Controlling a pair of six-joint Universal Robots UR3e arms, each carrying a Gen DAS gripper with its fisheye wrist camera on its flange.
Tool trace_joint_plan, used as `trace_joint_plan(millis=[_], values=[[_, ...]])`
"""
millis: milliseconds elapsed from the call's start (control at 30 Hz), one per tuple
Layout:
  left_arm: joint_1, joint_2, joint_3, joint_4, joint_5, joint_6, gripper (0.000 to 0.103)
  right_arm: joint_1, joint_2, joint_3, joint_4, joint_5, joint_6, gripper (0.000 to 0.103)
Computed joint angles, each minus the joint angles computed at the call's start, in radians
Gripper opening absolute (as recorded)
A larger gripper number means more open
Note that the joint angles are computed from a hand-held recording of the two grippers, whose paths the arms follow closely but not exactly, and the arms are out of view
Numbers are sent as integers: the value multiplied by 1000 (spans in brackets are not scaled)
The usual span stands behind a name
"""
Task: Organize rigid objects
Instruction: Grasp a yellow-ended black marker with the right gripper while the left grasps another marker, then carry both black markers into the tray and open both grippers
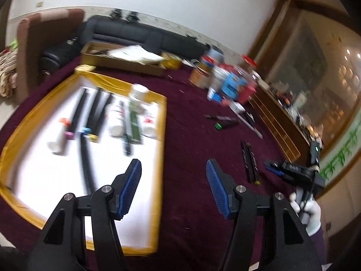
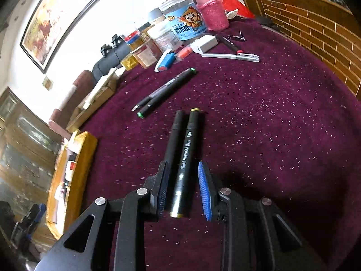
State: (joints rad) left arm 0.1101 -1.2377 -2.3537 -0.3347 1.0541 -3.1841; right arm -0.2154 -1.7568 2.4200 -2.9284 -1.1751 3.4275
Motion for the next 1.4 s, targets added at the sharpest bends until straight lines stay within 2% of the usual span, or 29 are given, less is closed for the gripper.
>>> trace_joint_plan(millis=[167, 300, 367, 400, 533, 667, 733, 800, 833, 1000, 1167, 1200, 1233, 1267, 1300, 1400], values=[[-147, -121, 110, 1, 39, -53, 58, 70, 109, -86, 13, -49, -45, 24], [-273, -226, 217, 17, 133, -74, 58, 164, 209, -179, 50, -218, -31, 22], [-329, -277, 276, 11, 175, -73, 58, 165, 217, -188, 56, -254, -24, 15], [-355, -309, 310, 7, 194, -71, 58, 170, 225, -203, 67, -279, -20, 15], [-456, -458, 470, -42, 241, -68, 58, 144, 272, -236, 40, -286, -32, 15], [-531, -599, 638, -119, 236, -71, 58, 117, 316, -221, -72, -313, -35, 14], [-578, -669, 722, -137, 272, -65, 58, 87, 319, -182, -145, -304, -28, 13], [-616, -729, 790, -138, 311, -51, 58, 32, 313, -127, -220, -238, -35, 13], [-642, -779, 851, -154, 343, -42, 58, 3, 300, -102, -236, -198, -32, 13], [-715, -997, 1130, -238, 432, 8, 58, -38, 308, -82, -270, -136, -32, 13], [-726, -1204, 1447, -417, 415, 7, 57, -83, 314, -54, -304, -65, -33, 13], [-732, -1221, 1464, -407, 428, 16, 53, -86, 313, -51, -305, -60, -34, 13], [-737, -1225, 1466, -398, 447, 26, 43, -86, 313, -52, -304, -59, -34, 13], [-740, -1226, 1467, -395, 463, 30, 23, -86, 313, -52, -304, -59, -34, 13], [-726, -1205, 1434, -389, 429, 33, 12, -86, 313, -52, -304, -59, -34, 13], [-697, -1135, 1305, -333, 381, 19, 12, -83, 311, -53, -300, -65, -35, 13]])
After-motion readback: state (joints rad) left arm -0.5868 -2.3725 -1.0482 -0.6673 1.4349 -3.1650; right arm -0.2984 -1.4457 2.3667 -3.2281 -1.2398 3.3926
